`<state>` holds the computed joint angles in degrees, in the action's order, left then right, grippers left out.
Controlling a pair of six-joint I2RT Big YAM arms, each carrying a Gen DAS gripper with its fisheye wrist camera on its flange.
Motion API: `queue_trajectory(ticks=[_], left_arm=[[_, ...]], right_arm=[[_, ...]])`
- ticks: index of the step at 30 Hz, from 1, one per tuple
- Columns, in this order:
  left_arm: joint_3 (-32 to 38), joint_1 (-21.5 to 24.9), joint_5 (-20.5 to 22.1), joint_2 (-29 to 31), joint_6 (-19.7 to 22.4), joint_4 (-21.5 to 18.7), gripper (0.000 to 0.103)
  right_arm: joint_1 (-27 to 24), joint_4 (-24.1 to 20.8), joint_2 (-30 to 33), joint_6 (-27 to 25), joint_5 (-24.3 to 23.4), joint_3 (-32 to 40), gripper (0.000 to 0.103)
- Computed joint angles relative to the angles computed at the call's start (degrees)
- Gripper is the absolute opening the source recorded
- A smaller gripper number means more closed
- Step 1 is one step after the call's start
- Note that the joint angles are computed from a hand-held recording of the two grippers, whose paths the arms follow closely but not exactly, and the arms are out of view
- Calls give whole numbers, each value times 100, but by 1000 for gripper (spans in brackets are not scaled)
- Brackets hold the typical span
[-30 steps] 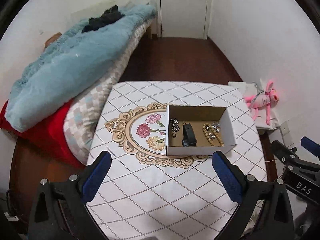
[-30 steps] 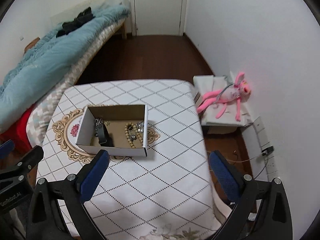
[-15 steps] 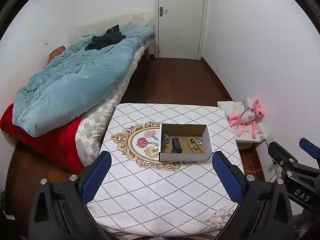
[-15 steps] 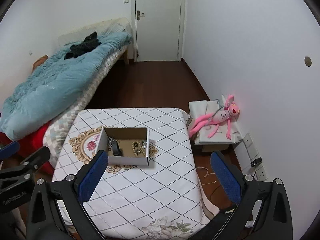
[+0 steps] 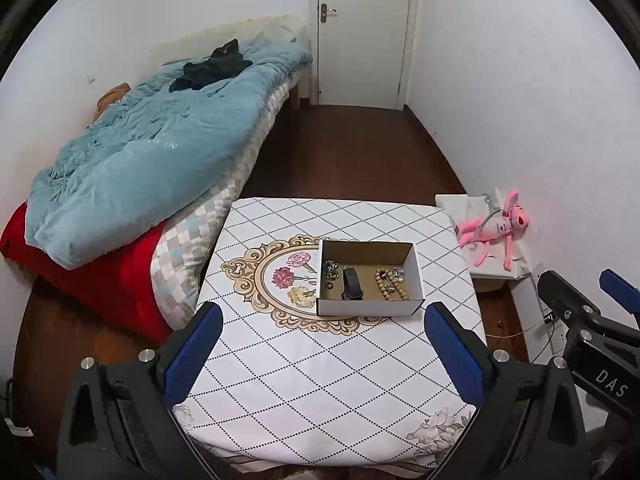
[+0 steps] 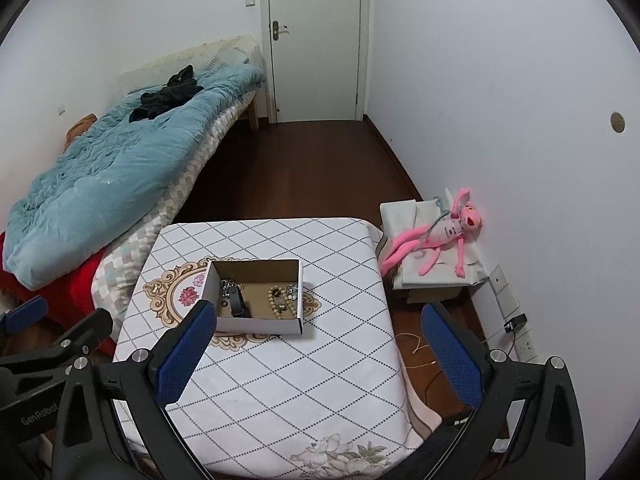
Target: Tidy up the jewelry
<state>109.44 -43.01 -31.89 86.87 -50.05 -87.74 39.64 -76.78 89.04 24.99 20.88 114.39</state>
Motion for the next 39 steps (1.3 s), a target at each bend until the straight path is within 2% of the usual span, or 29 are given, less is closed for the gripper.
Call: queue_trajectory(ticks=[9, 17, 25, 39], left_arm=[[370, 464, 467, 414, 203, -116, 103], [485, 727, 651, 694, 412, -173, 103], [448, 884, 828, 833, 489, -183, 103], [348, 920, 1001, 860, 470, -121, 103]], right_arm=[[-189, -271, 704, -104, -174, 757, 103], [-341, -733, 1401, -248, -358, 1455, 103], [-431, -998, 1765, -298, -618, 1665, 103], [-481, -1128, 1848, -366, -661, 1667, 103]])
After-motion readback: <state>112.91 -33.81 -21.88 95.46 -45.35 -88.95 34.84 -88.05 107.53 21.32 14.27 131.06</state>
